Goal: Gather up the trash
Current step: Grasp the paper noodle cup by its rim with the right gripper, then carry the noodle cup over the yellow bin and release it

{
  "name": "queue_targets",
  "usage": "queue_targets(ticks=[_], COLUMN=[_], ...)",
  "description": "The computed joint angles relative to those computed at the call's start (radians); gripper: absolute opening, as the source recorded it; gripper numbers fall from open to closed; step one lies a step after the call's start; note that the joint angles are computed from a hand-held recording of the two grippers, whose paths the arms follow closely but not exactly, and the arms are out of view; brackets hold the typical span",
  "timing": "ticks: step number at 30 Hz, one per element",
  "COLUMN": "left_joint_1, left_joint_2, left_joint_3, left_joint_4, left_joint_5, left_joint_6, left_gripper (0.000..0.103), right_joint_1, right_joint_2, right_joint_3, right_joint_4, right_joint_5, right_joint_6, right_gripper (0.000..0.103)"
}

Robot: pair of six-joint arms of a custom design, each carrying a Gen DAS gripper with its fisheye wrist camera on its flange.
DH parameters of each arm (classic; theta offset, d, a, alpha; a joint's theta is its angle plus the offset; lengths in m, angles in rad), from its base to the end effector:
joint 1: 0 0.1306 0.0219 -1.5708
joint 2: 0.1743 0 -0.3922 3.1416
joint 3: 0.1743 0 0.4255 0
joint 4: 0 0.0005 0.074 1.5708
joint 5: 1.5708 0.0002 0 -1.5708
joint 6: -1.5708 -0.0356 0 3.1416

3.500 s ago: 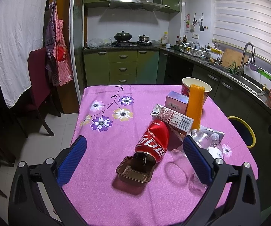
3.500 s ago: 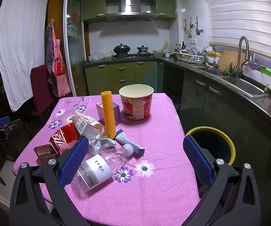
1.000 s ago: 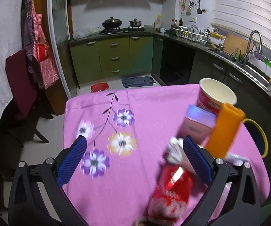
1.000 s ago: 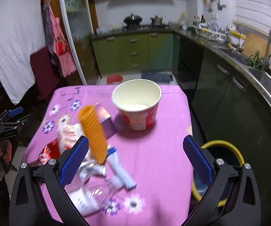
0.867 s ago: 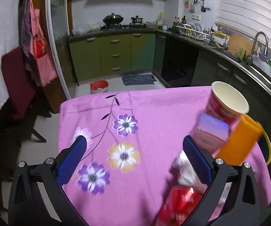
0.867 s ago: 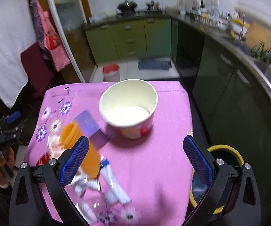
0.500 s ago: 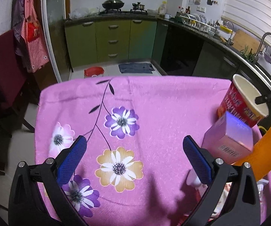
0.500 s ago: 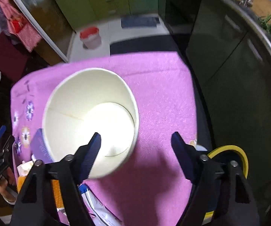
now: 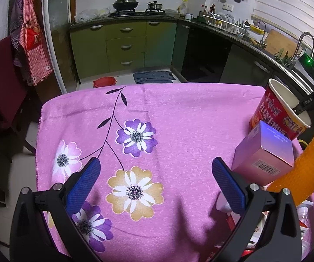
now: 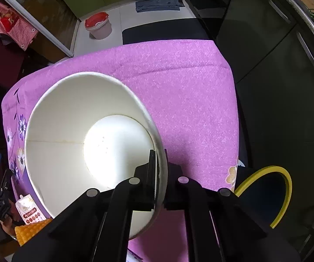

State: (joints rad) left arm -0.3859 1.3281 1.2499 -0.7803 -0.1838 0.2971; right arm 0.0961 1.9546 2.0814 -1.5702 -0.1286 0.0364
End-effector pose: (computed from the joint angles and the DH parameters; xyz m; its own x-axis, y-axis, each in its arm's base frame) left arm 0.4566 -0.1790 0.4060 -0.7464 -0.0074 -0.6654 0.0428 0.9973 -0.0591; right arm 0.6619 0.0679 0.4087 -0.9826 -0.1310 -0.1316 -0.1472 0.9815 0.1225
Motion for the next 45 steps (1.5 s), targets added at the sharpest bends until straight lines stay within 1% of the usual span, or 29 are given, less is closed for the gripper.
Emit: queue_targets(ticks=[4, 7, 10, 12, 14, 16, 19, 22, 25, 28, 32, 36, 38, 39, 41, 45], left_joint_1=[0.003, 0.002, -0.005, -0.009, -0.011, -0.012, -0.013, -0.016, -0.019, -0.027, -0.035, -0.045, -0.051, -0.055, -0.073, -0.135], left_joint_2=[-0.006, -0.011, -0.016, -0.016, -0.020, -0.023, -0.028, -0.029, -0.028, -0.030, -0.036, -0.044, -0.049, -0.055, -0.073, -0.105], left_joint_3=[-0.006, -0.009, -0.011, -0.009, -0.012, -0.013, -0.016, -0.015, -0.009, -0.005, -0.001, 0.006, 0.011, 0.012, 0.017, 0.029], left_joint_4=[0.009, 0.013, 0.015, 0.016, 0.019, 0.021, 0.024, 0.022, 0.014, 0.010, -0.001, -0.018, -0.030, -0.035, -0.044, -0.057], left_joint_5=[0.011, 0.017, 0.017, 0.016, 0.020, 0.025, 0.030, 0.026, 0.022, 0.007, -0.001, -0.013, -0.016, -0.016, -0.025, -0.041], left_joint_6=[-0.003, -0.003, -0.005, -0.007, -0.006, -0.004, 0.003, 0.010, 0.012, 0.004, 0.000, -0.008, -0.011, -0.012, -0.018, -0.021], left_gripper=[0.097, 0.097, 0.097, 0.097, 0.097, 0.097, 0.097, 0.097, 0.097, 0.097, 0.097, 0.097, 0.097, 0.097, 0.097, 0.097], right_joint_1=[-0.046, -0.121, -0.216, -0.277, -0.342, -0.400, -0.446, -0.470, -0.476, -0.475, -0.475, -0.466, -0.470, -0.487, -0.494, -0.503], right_joint_2=[-0.068, -0.161, -0.231, -0.254, -0.280, -0.281, -0.263, -0.227, -0.187, -0.148, -0.112, -0.090, -0.109, -0.147, -0.168, -0.218], right_joint_3=[-0.044, -0.099, -0.156, -0.185, -0.245, -0.295, -0.355, -0.405, -0.441, -0.447, -0.452, -0.444, -0.465, -0.503, -0.522, -0.548], right_joint_4=[0.028, 0.048, 0.056, 0.059, 0.081, 0.104, 0.148, 0.193, 0.246, 0.270, 0.282, 0.294, 0.308, 0.316, 0.332, 0.341], right_joint_5=[-0.048, -0.062, -0.046, -0.035, -0.013, -0.012, -0.009, -0.018, -0.018, -0.007, -0.001, 0.007, 0.012, 0.004, -0.022, -0.052], right_joint_6=[0.011, 0.007, 0.000, -0.007, -0.017, -0.022, -0.033, -0.052, -0.072, -0.079, -0.080, -0.103, -0.098, -0.080, -0.070, -0.038], right_gripper=[0.004, 0.004, 0.004, 0.004, 0.004, 0.004, 0.005, 0.005, 0.006, 0.008, 0.021, 0.022, 0.022, 0.022, 0.022, 0.022])
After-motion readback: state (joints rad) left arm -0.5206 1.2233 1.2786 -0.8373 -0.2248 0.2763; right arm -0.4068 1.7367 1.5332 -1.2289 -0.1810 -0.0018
